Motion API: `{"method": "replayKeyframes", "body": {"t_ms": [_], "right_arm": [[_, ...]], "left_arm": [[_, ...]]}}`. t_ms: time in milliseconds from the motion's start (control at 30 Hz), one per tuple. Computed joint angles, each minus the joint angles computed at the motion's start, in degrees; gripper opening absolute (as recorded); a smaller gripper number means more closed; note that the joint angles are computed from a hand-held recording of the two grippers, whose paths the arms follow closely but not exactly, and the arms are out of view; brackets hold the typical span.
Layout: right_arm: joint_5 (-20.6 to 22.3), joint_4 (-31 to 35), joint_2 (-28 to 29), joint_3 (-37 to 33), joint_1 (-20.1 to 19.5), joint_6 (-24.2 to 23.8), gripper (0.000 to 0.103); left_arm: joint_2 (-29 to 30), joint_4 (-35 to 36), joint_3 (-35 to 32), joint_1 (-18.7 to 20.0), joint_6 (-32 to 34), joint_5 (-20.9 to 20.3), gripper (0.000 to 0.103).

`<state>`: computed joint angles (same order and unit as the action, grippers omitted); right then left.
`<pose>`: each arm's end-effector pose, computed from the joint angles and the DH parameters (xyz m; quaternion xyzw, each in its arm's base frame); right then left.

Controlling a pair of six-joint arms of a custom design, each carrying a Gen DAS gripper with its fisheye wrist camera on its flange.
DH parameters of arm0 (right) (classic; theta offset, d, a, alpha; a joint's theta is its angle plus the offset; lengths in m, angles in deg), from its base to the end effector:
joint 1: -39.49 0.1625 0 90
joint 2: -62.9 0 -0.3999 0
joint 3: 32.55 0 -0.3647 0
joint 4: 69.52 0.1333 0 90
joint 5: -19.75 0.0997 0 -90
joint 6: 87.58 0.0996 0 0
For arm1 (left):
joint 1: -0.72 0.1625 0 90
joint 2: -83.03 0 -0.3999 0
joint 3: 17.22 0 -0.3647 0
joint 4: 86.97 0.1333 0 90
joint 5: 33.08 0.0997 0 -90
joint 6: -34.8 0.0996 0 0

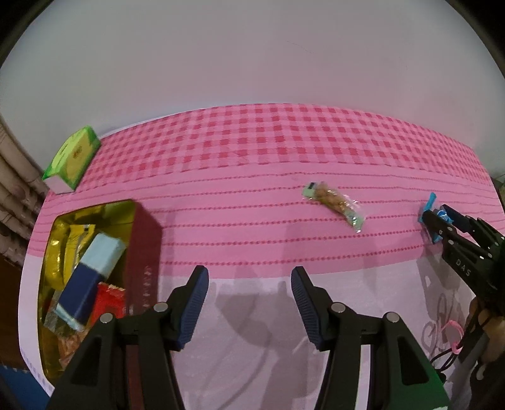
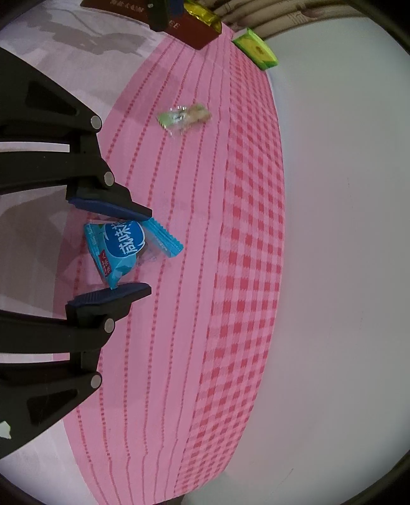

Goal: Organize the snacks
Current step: 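Grasp the clear biscuit packet with the left gripper while the right holds the blue packet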

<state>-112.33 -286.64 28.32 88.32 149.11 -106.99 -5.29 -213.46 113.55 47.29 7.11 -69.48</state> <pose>0.2227 -0.4266 0.0348 0.1742 -0.8663 0.3262 0.3359 -0.1020 -0.4182 0.2469 0.1453 0.8798 -0.2241 0.3933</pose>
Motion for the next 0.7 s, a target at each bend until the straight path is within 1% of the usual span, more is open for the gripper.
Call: {"method": "replayKeyframes", "body": {"t_ms": [67,200,267,500,567,700], "right_arm": [[-0.4,0.9,-0.4,0.0,-0.5,0.6,0.032],[1.6,0.6,-2.5,1.8,-2.2,2.3,0.031],[2.2,0.5,-2.8,2.1,-2.5,2.8,0.03],[4.1,-0.1,-3.6,3.2,-3.2,4.0,0.029],[4.6,-0.3,-3.9,3.6,-3.5,4.4,0.029],[4.0,-0.4,-3.6,3.5,-3.2,4.2,0.029]], "left_arm": [[1.9,-1.1,-0.8,0.1,0.3,-0.6,0.056],[4.6,-2.5,-2.4,0.5,0.5,-1.7,0.056],[6.0,-3.2,-3.4,0.8,0.5,-2.7,0.056],[8.3,-3.8,-5.0,1.3,-0.7,-3.5,0.056],[8.9,-4.0,-5.8,2.0,-1.4,-4.7,0.056],[10.7,-5.9,-7.7,3.7,-1.1,-7.7,0.056]]}}
